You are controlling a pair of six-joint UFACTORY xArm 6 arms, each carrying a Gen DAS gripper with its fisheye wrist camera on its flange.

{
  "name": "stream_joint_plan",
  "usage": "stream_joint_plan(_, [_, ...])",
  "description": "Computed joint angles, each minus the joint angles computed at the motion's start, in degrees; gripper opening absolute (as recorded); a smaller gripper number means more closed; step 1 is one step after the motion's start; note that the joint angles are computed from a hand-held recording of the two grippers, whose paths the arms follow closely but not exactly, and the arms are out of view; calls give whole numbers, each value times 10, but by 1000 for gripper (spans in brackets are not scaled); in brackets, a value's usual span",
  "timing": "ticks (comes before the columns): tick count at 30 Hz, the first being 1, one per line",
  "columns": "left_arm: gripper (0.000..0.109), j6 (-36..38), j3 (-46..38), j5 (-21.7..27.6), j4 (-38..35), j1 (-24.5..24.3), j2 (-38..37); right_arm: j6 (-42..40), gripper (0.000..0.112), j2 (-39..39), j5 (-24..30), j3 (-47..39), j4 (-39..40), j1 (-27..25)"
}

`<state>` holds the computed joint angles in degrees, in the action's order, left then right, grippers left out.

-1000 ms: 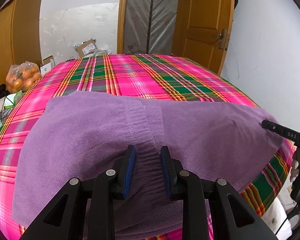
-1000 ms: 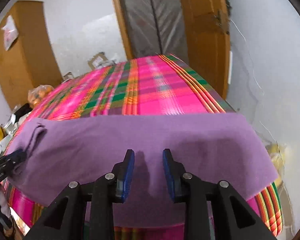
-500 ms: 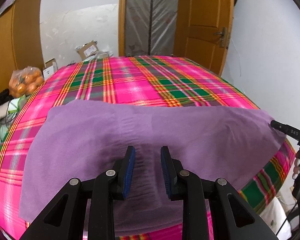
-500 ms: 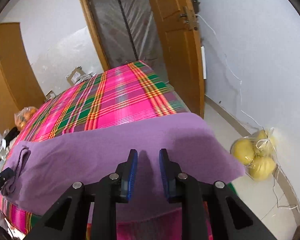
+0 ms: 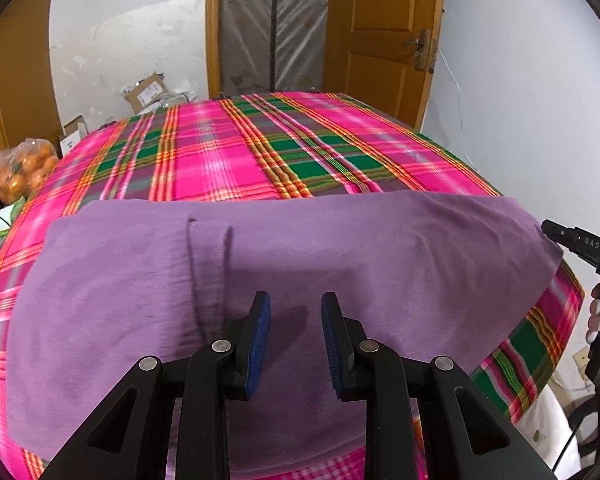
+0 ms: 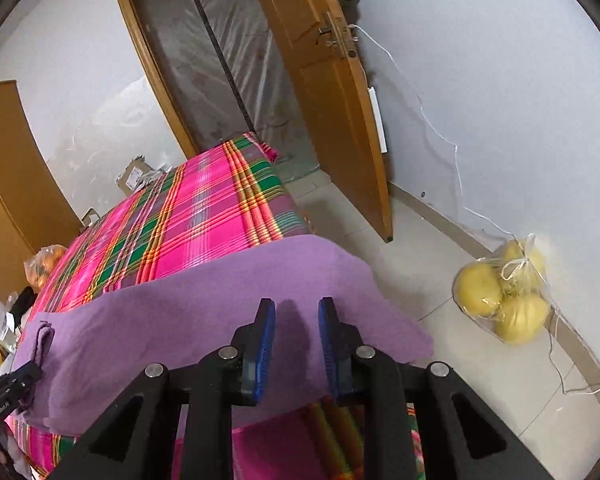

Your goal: Fold clothes

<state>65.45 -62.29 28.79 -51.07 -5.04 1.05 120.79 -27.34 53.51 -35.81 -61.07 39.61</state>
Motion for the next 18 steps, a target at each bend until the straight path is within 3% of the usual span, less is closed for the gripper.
stream_joint_plan(6, [27,-5,6,-3,9,-14,3,30,31,-53,7,46,22,-8])
stream_joint_plan(14, [27,8,4,-10,-9,-18,9,162,32,-186,-9,159,27,-14])
stream_joint_plan(18, [27,15,7,-17,-16,-21,8,260,43,-267,-87,228,-11,-47])
